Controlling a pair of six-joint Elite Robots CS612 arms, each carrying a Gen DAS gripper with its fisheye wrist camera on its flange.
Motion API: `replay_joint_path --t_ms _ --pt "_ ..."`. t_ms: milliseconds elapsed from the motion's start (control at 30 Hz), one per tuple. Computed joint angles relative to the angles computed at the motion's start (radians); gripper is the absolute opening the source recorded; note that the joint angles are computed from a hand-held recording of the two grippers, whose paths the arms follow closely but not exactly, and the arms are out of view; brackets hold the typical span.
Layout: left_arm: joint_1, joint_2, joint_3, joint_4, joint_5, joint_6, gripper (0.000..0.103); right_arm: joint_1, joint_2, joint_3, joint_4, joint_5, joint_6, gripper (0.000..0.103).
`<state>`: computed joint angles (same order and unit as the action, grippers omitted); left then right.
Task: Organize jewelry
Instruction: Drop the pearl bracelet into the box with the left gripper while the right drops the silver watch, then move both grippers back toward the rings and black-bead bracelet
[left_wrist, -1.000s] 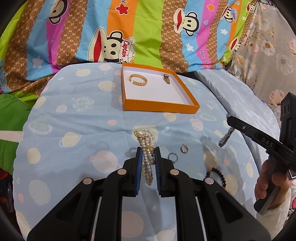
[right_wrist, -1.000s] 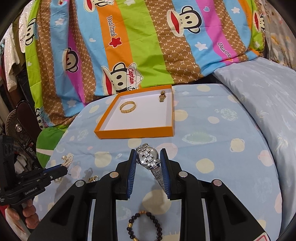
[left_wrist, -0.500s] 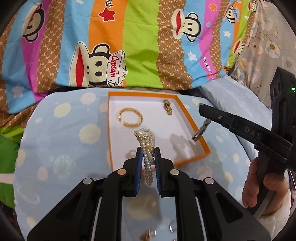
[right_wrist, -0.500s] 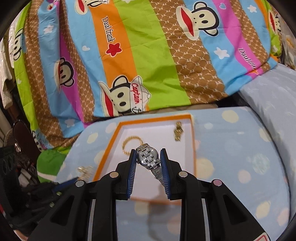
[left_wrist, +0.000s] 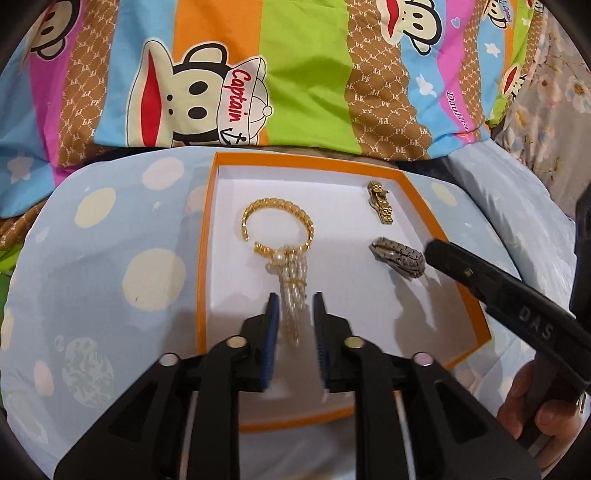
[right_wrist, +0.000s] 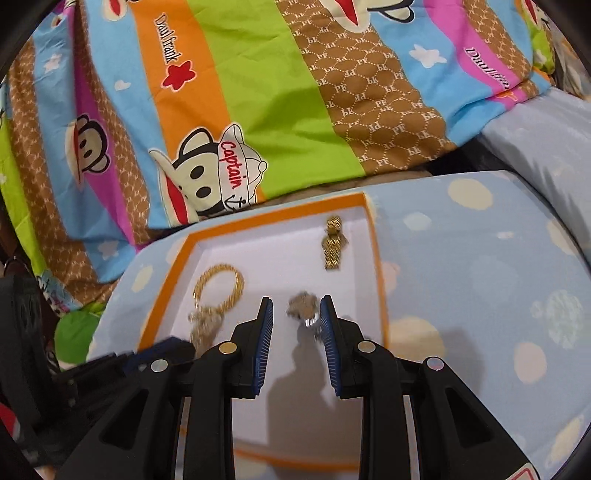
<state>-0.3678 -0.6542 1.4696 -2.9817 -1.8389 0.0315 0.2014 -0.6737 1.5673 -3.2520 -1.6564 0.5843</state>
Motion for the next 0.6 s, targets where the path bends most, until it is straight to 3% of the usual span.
replay_joint_path --t_ms 33,100,367,600 --pt "0.002 -0.006 0.014 -0.018 -0.002 -0.008 0.042 0.003 -0.008 0.017 -0.013 -0.004 -0.005 0.026" --pt "0.006 -0.019 0.041 -0.064 -0.007 -0.018 0.046 0.010 -0.025 0.051 -0.039 -0.020 -0.010 0.027" --pt "0.026 -0.080 0.131 -0.133 -0.028 -0.035 0.046 0.031 -0.080 0.145 -0.111 -0.062 -0.006 0.028" --pt "0.053 -0.113 0.192 -0.140 -0.058 -0.068 0.048 0.035 -0.085 0.150 -0.091 -0.047 0.014 0.029"
